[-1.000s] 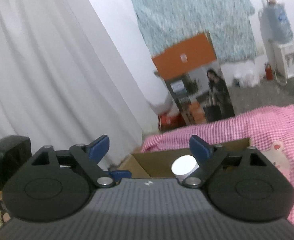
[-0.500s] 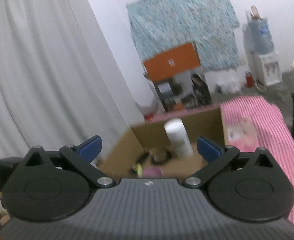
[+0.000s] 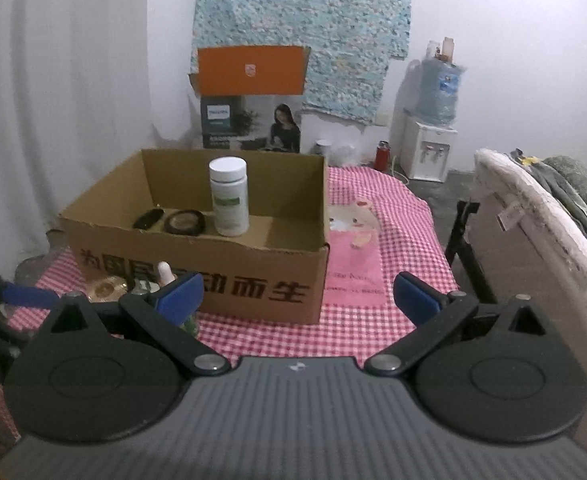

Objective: Organize rigid objects
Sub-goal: 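Move the right gripper out of the box to the green dropper bottle, then close the right gripper around the green dropper bottle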

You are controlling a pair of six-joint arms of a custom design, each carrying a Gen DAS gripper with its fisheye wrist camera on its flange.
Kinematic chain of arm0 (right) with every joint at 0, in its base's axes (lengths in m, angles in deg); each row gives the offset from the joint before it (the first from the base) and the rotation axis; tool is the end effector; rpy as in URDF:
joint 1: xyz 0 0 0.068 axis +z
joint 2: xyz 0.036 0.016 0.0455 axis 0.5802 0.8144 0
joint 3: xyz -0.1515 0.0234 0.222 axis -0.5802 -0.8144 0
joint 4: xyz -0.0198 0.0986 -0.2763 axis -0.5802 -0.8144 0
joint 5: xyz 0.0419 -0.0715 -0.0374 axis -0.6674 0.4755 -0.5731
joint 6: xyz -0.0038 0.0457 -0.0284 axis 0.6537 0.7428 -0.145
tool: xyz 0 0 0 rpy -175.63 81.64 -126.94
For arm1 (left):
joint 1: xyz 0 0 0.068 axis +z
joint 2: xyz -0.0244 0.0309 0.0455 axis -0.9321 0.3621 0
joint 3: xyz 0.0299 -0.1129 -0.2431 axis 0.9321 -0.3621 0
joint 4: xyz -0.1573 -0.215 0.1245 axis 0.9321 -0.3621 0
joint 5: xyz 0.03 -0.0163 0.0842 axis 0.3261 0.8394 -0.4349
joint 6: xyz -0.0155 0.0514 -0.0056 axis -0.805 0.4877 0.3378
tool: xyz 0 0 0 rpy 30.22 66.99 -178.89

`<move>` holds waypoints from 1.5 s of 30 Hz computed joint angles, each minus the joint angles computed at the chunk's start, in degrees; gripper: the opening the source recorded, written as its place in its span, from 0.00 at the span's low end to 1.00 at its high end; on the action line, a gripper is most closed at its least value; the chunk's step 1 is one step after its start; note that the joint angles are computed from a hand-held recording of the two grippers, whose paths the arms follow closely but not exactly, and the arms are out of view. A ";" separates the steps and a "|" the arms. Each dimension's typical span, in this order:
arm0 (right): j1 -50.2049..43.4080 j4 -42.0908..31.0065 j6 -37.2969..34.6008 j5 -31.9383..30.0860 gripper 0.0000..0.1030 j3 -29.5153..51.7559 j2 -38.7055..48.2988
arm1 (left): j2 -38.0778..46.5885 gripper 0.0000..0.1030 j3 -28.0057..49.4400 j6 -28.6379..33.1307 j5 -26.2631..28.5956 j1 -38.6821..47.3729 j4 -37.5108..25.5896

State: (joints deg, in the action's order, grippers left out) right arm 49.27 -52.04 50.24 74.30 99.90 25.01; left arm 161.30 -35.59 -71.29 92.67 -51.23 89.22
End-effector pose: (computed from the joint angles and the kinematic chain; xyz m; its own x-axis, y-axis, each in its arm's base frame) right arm 0.3196 0.0820 0.1715 -0.4877 -0.2092 -0.8476 -0.3602 0.9326 -0.0229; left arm 0.3084 0.0820 0.1070 -0.6538 -0.1526 -0.7412 0.0528 0.9679 -0.2458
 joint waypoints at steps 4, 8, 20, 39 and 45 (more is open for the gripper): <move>-2.30 3.07 3.45 -6.68 0.99 -1.54 0.16 | -0.36 1.00 -0.69 -0.35 0.50 0.62 1.70; -4.93 7.27 8.58 -16.79 0.99 -1.80 3.55 | 0.18 1.00 -0.84 1.08 0.46 0.30 3.30; -2.05 3.23 7.71 -24.38 0.99 8.65 15.29 | 6.99 1.00 1.02 11.37 -2.02 -4.00 12.20; 0.71 -10.68 6.14 -29.04 0.45 28.65 32.53 | 16.79 0.62 5.73 23.36 -9.81 -10.36 18.74; 0.46 -13.43 5.28 -30.17 0.30 31.81 35.16 | 18.72 0.47 9.66 20.05 -7.79 -8.99 14.18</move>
State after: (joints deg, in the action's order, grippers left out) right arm 49.73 -65.47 55.52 44.13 131.71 60.17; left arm 180.03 -25.94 -51.24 84.88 -60.22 103.40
